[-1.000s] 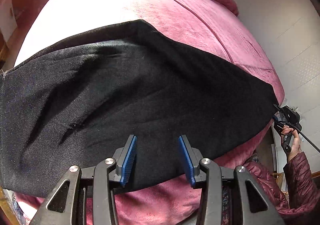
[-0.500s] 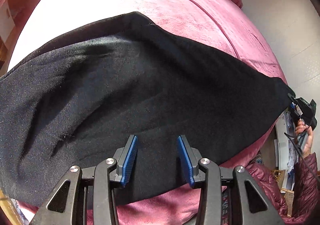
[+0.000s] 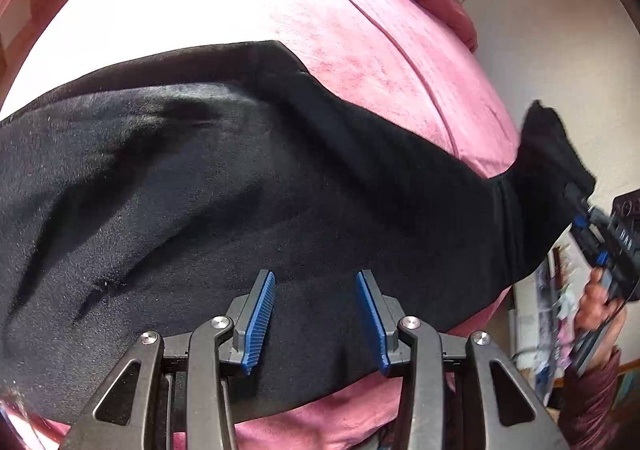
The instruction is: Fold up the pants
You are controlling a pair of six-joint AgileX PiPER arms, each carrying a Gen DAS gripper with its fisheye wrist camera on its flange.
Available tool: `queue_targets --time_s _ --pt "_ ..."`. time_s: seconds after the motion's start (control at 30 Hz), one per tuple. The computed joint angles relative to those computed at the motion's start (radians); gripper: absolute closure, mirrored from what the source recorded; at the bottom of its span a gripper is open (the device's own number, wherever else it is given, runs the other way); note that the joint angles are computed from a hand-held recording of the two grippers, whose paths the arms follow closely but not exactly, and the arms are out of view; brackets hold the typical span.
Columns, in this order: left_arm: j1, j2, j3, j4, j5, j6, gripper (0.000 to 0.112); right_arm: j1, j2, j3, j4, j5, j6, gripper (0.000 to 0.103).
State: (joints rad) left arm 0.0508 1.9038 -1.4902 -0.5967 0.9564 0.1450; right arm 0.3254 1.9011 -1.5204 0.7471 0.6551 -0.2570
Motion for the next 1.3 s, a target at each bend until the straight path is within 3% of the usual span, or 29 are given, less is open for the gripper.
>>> queue_targets --time_s 0.2,0.47,0.57,0.67,0.7,0.87,1.0,1.13,1.27,1.3 --pt "0.077 0.005 0.009 -0.102 0.047 0.073 0.07 0.174 0.173 -0.178 -0.16 0.078 0.116 0.085" --pt "0.107 0.065 -0.048 -0.224 0.118 0.09 0.071 0.303 0.272 -0.235 -0.381 0.093 0.255 0.085" --pt "0.099 0.098 -0.104 -0.261 0.172 0.057 0.071 0.318 0.273 -0.228 -0.397 0.095 0.256 0.077" --pt "0.084 0.129 -0.147 -0.282 0.206 0.047 0.071 0.293 0.238 -0.179 -0.26 0.112 0.119 0.055" --pt "0.08 0.138 -0.156 -0.294 0.215 0.045 0.071 0.283 0.212 -0.14 -0.218 0.104 0.075 0.052" --pt "0.069 0.168 -0.181 -0.321 0.234 0.033 0.071 0.265 0.115 -0.001 -0.315 0.003 0.131 0.052" --pt "0.071 0.163 -0.163 -0.315 0.235 0.013 0.071 0.28 0.142 -0.039 -0.357 0.012 0.155 0.065" --pt "0.102 0.141 -0.119 -0.326 0.237 0.03 0.071 0.314 0.207 -0.125 -0.358 0.044 0.133 0.065" --pt "0.145 0.111 -0.067 -0.332 0.245 0.07 0.071 0.359 0.293 -0.235 -0.489 0.075 0.224 0.066" --pt "0.151 0.108 -0.062 -0.332 0.247 0.076 0.071 0.365 0.308 -0.258 -0.519 0.095 0.242 0.077"
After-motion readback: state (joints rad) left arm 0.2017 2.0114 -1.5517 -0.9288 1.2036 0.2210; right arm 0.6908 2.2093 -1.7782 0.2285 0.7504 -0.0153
